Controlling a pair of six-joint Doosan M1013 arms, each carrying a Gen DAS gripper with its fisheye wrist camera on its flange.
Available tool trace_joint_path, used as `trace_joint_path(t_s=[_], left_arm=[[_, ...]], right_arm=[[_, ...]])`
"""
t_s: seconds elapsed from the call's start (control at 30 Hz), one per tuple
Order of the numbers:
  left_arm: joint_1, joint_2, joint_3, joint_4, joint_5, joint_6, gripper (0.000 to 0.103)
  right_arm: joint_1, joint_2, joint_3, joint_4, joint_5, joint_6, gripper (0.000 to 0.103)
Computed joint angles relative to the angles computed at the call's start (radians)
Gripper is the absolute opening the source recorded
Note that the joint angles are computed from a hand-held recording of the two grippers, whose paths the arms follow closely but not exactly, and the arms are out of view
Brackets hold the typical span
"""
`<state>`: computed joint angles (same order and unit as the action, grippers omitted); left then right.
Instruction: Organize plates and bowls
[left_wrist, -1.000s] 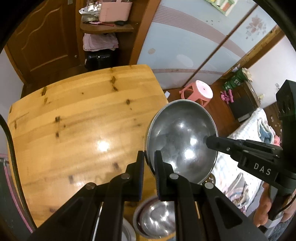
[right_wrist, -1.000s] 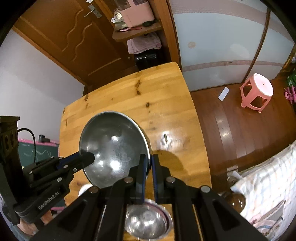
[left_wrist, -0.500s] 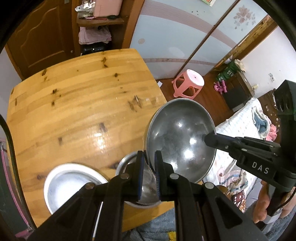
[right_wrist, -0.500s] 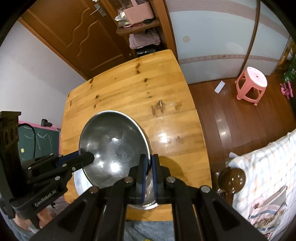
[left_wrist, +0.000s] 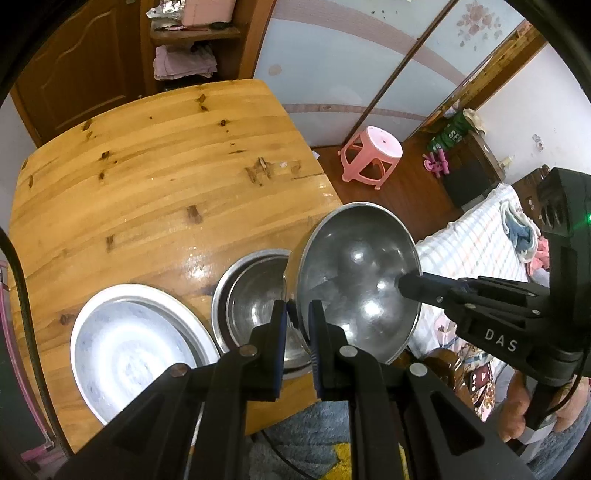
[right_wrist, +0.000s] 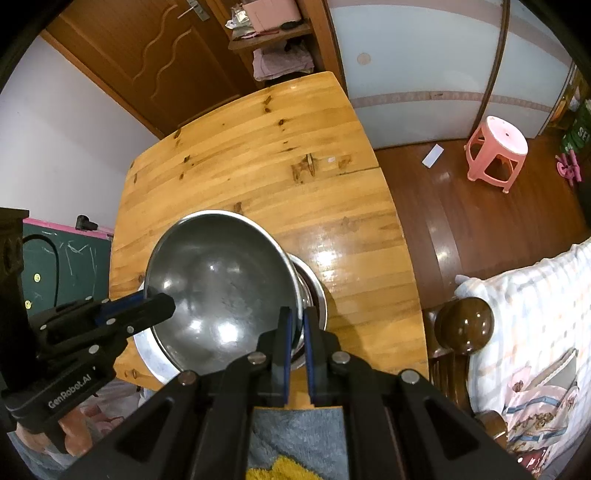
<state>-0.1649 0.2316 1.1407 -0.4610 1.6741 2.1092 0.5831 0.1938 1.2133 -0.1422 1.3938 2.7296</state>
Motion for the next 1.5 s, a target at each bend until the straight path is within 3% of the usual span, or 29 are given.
trace_joint_path(t_s=[0.47, 0.93, 1.5], left_arm=[[0.009, 0.008, 0.071, 0.032, 0.037, -0.017, 0.009], [0.001, 0.04, 0.106, 0.095, 0.002, -0.079, 0.009], [-0.012, 0.052, 0.107, 0.108, -0.022, -0.082, 0.009]], right_arm=[[0.0, 0.006, 0.027, 0.044, -0.009, -0.023, 0.006], [-0.031, 0.054, 0.049, 0.121, -0.014, -0.07, 0.006], [-0.037, 0.089, 0.029, 0.116, 0.04, -0.087, 0.006]])
